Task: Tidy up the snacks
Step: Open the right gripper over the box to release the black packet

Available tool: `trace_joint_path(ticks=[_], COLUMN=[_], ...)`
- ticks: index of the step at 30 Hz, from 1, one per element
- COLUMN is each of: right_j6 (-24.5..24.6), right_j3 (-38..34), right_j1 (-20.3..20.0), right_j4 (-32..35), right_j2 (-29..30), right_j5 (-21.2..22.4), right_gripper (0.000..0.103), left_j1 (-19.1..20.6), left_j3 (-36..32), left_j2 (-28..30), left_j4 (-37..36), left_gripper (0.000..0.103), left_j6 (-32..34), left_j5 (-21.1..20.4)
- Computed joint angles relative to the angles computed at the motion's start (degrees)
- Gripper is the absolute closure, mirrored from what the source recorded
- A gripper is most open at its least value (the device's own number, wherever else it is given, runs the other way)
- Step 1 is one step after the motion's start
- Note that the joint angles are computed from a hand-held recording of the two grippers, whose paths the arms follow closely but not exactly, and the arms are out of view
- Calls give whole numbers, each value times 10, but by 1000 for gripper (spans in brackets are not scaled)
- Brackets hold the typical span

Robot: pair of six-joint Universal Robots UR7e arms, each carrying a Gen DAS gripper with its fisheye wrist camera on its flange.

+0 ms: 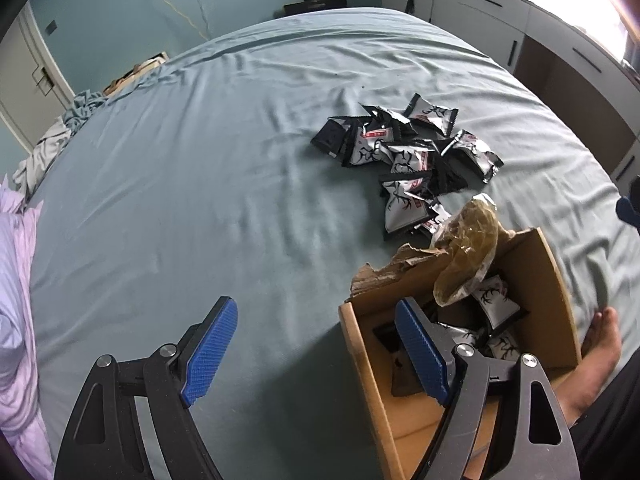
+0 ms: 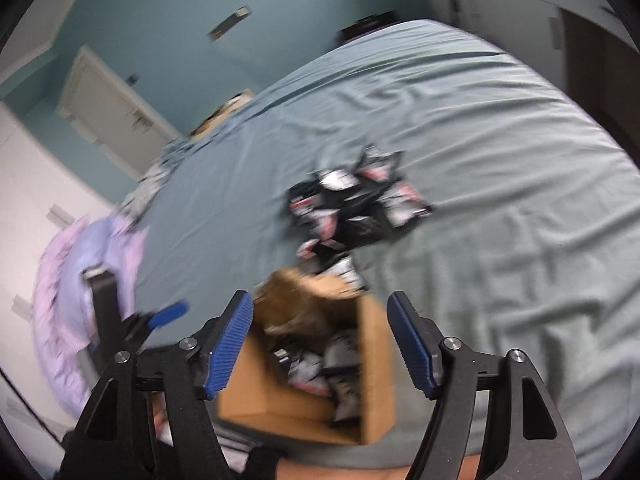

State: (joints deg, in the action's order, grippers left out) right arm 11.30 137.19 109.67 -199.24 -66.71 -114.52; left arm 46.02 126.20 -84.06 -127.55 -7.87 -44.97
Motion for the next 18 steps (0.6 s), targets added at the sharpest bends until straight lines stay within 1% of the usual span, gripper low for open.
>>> trace_joint_path(ticks=[3, 4, 9, 15, 18], right_j6=[28, 34, 52, 63, 88], right_j3=[-13, -15, -16, -11, -8], right_j1=[14, 16, 23, 14, 10], right_j4=[17, 22, 21, 25, 38], right_j2=[11, 12, 9, -1, -13], right_j5=[-70, -79, -80, -85, -87], right_gripper=[34, 34, 34, 34, 34], left_j1=[-1, -2, -8, -14, -17], left_j3=[0, 1, 9, 11, 13], left_j2=[1, 0, -1, 0, -1], left_j4=[3, -2, -12, -13, -21], left_gripper=[21, 21, 21, 21, 21], left_j6=[-1, 2, 9, 11, 19], left_j5=[1, 1, 7, 14, 11])
